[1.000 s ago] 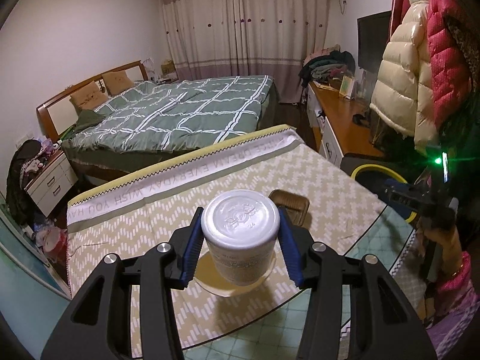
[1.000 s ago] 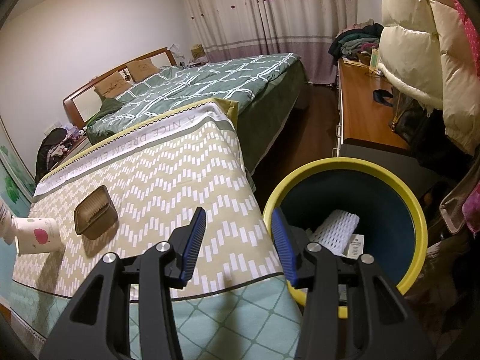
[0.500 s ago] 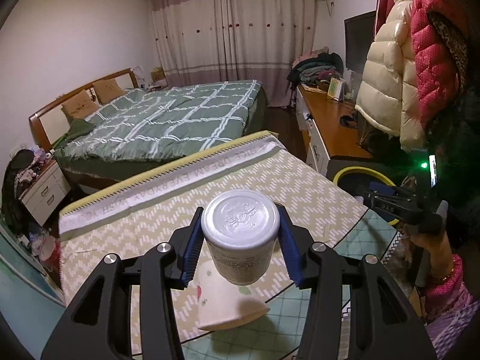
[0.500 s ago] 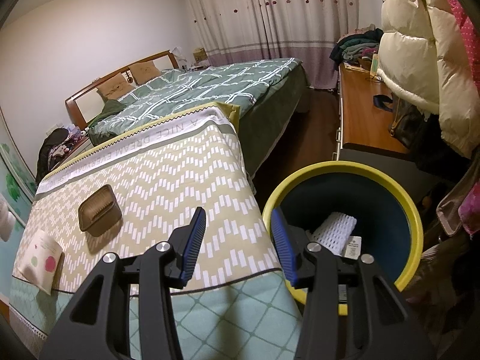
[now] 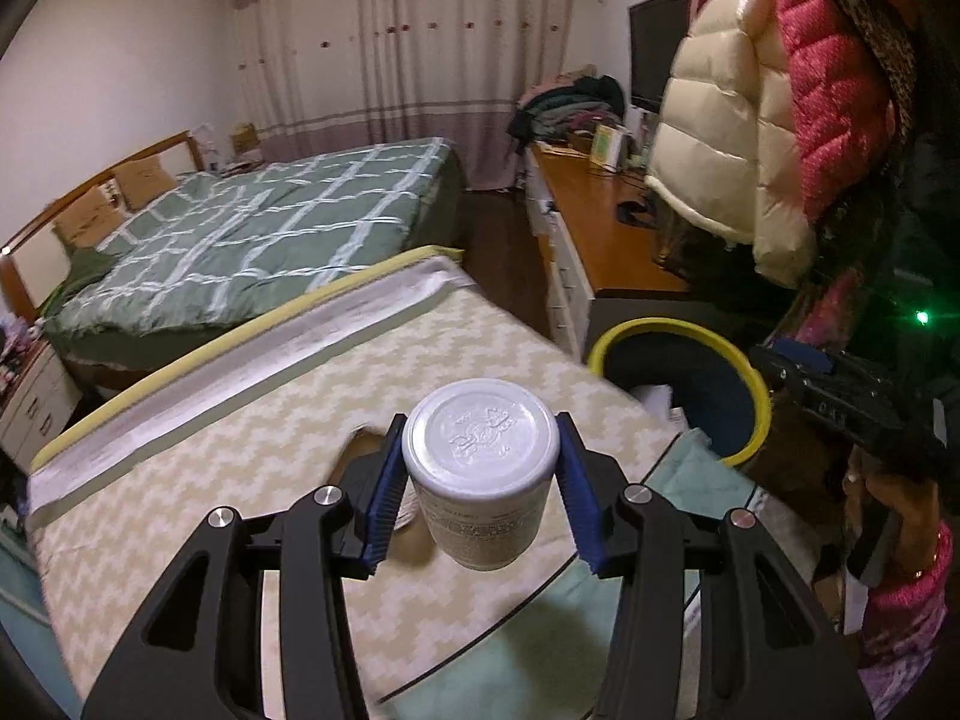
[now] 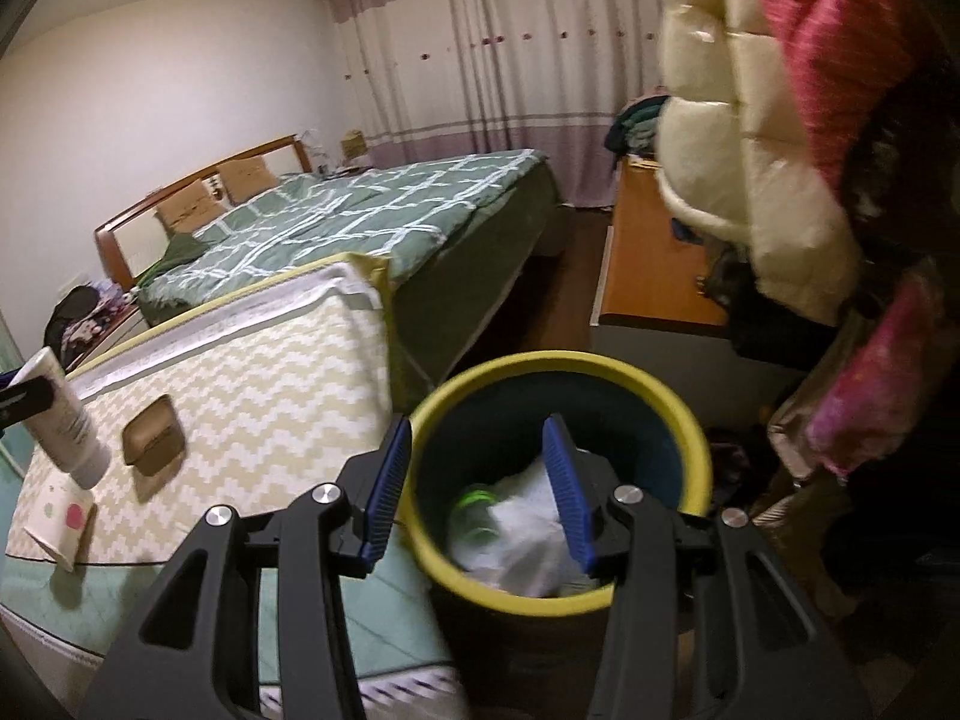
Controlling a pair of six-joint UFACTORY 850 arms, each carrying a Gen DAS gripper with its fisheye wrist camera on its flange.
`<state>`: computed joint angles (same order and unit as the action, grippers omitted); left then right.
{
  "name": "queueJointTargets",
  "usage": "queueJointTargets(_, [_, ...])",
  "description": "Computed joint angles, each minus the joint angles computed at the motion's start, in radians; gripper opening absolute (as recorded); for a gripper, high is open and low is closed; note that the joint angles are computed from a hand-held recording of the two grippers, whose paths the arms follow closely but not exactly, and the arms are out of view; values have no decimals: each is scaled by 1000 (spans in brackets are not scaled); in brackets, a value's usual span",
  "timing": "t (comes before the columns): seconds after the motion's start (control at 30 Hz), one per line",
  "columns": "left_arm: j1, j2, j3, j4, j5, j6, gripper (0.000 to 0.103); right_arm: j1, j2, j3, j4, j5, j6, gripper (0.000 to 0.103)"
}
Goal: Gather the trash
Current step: 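Lift the white cup and carry it over the bin with the left tool, then open the left tool to drop the cup into the bin, then grasp the brown plastic tray with the right tool and lift it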
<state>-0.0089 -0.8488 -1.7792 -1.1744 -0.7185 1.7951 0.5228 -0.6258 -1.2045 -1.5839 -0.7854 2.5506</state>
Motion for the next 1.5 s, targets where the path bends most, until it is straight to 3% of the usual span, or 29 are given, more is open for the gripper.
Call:
queueJointTargets(0.4, [-202, -84, -96, 129, 26, -156, 47, -23, 99, 200, 16, -27, 146, 44])
queueJointTargets(0.67, [-303, -161, -194, 229, 33, -305, 48, -34, 127, 263, -7, -29, 233, 44])
queueJointTargets(0.7, [-317, -170, -202, 234, 50, -322, 51, -35, 128, 266, -7, -29, 239, 44])
queueJointTargets(0.73, [-324, -173, -206, 237, 61, -329, 66, -36, 128, 267, -6, -28, 242, 44])
queueJointTargets(0.8, [-330, -161, -185, 203, 101, -319, 78, -37, 127, 268, -6, -20, 243, 44])
queueJointTargets(0.9, [-304, -100, -106, 96, 105, -227, 78, -36, 118, 252, -5, -14, 227, 46])
queueJointTargets(1.03, [-226, 27, 64, -146, 121, 7, 93, -30, 97, 213, -23, 5, 205, 47])
queueJointTargets(1.17, [-131, 111, 187, -369, 127, 207, 97, -14, 61, 146, -24, 22, 144, 47])
queueJointTargets(1.33, [2, 121, 210, -430, 143, 198, 98, 6, 10, 47, -28, 54, 60, 47])
queueJointTargets(1.5, [107, 68, 154, -478, 173, 165, 98, 15, -51, -66, -21, 121, -39, 47])
